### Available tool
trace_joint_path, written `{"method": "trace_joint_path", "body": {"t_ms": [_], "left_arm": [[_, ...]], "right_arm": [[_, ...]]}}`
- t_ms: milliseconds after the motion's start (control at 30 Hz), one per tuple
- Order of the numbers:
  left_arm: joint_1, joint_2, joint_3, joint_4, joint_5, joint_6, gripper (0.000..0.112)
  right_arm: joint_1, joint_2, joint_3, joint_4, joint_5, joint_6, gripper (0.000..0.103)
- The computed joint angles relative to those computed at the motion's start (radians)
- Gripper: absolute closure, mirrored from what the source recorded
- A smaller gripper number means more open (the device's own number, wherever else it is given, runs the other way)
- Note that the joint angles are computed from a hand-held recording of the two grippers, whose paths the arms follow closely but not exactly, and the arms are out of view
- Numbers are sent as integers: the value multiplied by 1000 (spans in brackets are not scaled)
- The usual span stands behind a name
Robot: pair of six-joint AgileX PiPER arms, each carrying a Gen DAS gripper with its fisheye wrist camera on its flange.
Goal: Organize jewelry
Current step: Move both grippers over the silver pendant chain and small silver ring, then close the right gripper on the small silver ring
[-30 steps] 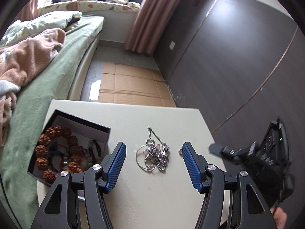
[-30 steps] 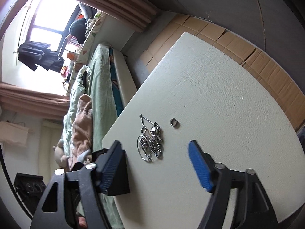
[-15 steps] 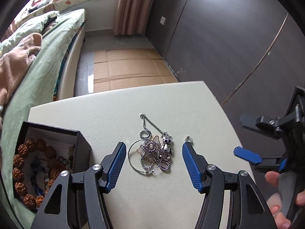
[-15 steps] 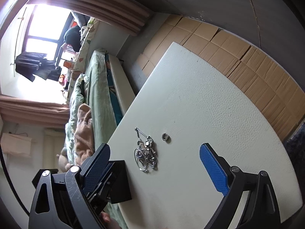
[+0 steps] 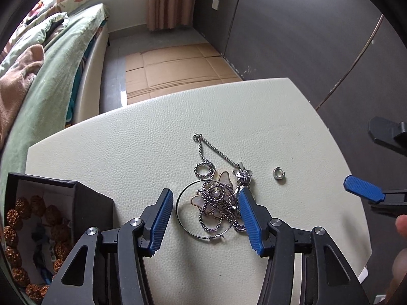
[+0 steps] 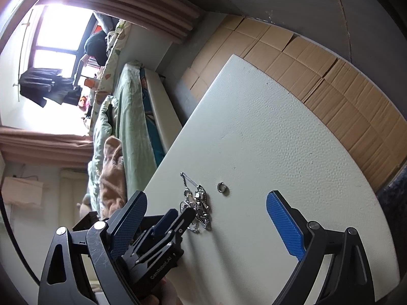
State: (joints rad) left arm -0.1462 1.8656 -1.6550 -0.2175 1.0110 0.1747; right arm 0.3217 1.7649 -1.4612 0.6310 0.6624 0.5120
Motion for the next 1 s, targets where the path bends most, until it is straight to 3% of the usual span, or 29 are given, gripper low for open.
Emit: {"method": "trace_joint_path", "body": {"t_ms": [400, 567, 800, 900, 1000], "left_arm": [[15, -40, 48, -33, -40, 13, 61], [54, -82, 59, -110, -32, 35, 61], [89, -152, 90, -140, -55, 31, 61], [114, -174, 103, -154, -65, 31, 61], [140, -179, 102, -165, -66, 34, 61]], "right_arm": [[9, 6, 2, -10, 10, 4, 8], [20, 9, 6, -20, 6, -8, 8], [67, 42, -73, -159, 37, 26, 9], [100, 65, -135, -283, 68, 79, 19], [114, 98, -188, -343, 106, 89, 36]]}}
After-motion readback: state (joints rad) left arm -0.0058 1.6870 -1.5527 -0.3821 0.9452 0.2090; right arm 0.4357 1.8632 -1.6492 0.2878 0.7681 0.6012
